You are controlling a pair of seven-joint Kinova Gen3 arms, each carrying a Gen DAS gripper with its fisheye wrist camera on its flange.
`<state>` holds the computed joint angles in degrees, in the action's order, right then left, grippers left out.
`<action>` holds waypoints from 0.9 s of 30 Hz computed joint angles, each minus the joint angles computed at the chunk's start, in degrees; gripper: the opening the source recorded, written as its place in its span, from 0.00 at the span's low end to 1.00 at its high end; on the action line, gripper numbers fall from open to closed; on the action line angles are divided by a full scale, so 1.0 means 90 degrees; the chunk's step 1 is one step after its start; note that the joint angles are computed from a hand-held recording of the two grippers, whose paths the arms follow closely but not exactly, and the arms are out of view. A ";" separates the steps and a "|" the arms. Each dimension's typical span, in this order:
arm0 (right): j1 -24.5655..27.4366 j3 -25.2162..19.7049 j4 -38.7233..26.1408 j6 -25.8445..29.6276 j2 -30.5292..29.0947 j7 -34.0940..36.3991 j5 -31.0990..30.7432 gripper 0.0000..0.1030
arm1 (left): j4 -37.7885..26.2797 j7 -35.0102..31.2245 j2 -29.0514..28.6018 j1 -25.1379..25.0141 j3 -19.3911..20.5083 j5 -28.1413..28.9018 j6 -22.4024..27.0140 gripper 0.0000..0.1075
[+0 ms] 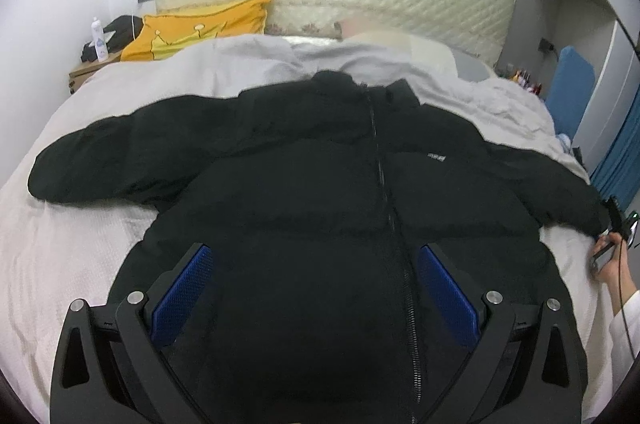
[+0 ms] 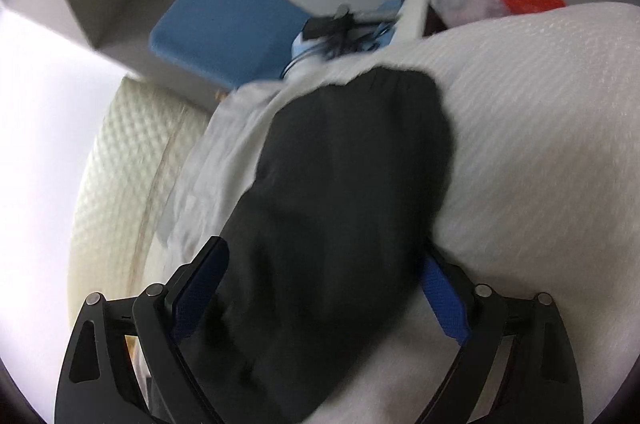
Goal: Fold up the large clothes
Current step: 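Reach the right tool to the jacket sleeve cuff and grasp it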
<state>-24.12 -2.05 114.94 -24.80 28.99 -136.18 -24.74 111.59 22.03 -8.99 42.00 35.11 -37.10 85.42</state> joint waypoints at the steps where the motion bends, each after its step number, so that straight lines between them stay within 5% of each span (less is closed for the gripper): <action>1: 0.0066 -0.0024 -0.0079 0.0069 0.0022 0.0041 0.0080 0.89 | 0.0011 -0.0069 0.0038 -0.0017 -0.0052 0.0011 -0.0070 0.95; 5: 0.0903 -0.0801 -0.0483 -0.0066 0.0263 -0.0128 0.1040 0.88 | 0.0005 -0.0135 0.0274 0.0041 -0.0110 -0.0170 -0.0124 0.95; 7: 0.0871 -0.0706 -0.0757 0.0225 0.0298 -0.0129 0.1558 0.75 | 0.0014 -0.0053 0.0446 0.0153 -0.0122 -0.0384 -0.0007 0.95; 9: 0.0490 -0.0186 -0.1064 0.0743 0.0272 -0.0330 0.2076 0.30 | -0.0012 -0.0065 0.0657 0.0284 -0.0244 -0.0475 0.0130 0.95; 10: 0.0266 0.0109 -0.1160 0.0937 0.0240 -0.0563 0.2335 0.18 | -0.0028 -0.0178 0.0701 0.0313 -0.0379 -0.0413 0.0082 0.95; 12: -0.0195 0.0699 -0.1153 0.1041 0.0110 -0.1053 0.2784 0.11 | 0.0031 -0.0257 0.0621 0.0369 -0.0598 -0.0319 -0.0128 0.95; 15: -0.0909 0.1584 -0.0979 0.1078 -0.0158 -0.1202 0.2782 0.06 | 0.0194 -0.0323 0.0481 0.0376 -0.0694 -0.0307 -0.0312 0.95; 22: -0.2866 0.3636 -0.1079 0.1728 -0.0820 0.0188 0.1425 0.04 | 0.0494 -0.0149 0.0054 0.0219 -0.0622 -0.0043 -0.0121 0.95; 27: -0.4341 0.4966 -0.2011 0.2869 -0.1060 0.0277 0.2257 0.04 | 0.0436 -0.0171 -0.0279 -0.0065 -0.0158 0.0008 0.0404 0.95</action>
<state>-63.19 42.65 96.84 1.03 19.45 -133.69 -4.43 115.52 20.49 -11.51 41.41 33.69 -37.02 89.05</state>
